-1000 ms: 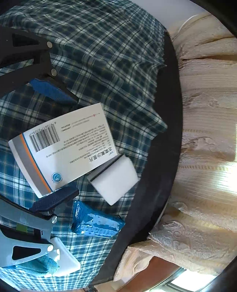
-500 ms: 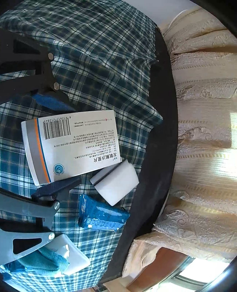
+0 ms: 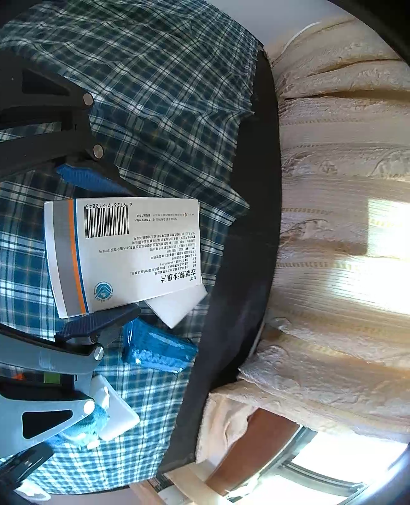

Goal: Organize objects
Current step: 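Grasp the white medicine box with the left gripper while the right grasps the blue snack bar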

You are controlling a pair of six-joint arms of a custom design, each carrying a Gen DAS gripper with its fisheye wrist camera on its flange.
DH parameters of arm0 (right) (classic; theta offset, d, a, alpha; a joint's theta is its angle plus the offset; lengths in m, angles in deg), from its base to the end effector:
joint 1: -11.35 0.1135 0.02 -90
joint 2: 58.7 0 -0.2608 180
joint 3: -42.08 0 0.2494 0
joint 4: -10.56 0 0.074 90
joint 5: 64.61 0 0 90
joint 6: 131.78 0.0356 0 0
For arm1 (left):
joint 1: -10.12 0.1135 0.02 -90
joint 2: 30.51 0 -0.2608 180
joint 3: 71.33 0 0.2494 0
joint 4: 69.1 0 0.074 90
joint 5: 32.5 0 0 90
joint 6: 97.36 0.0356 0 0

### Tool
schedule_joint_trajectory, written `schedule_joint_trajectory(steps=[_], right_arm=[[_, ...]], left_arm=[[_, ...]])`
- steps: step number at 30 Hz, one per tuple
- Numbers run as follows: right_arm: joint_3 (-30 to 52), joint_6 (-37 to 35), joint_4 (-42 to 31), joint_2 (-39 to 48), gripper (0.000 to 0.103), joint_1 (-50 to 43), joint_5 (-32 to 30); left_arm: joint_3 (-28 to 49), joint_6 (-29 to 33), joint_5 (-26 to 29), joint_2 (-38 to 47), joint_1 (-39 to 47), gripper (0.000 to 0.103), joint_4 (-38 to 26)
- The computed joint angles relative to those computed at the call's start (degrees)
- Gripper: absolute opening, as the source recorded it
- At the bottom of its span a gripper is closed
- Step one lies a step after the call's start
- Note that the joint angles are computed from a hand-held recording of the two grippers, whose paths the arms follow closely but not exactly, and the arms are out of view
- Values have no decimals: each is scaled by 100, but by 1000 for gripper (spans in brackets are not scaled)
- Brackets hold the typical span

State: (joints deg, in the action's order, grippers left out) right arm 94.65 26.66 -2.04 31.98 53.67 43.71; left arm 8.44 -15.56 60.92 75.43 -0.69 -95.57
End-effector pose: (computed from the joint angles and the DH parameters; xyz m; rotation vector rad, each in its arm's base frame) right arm 0.2202 0.1854 0.1369 0.6920 2.3581 0.4960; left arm 0.3748 -0.0737 0.1672 0.0822 2.4985 -0.2132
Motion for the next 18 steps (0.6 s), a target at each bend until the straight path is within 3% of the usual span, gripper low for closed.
schedule_joint_trajectory(steps=[7, 18], right_arm=[[389, -93, -219, 402, 81, -90, 45], [1437, -527, -1738, 1036, 83, 285, 687]], left_arm=[[-71, 39, 134, -197, 4, 69, -29], [-177, 87, 300, -435, 15, 69, -49]])
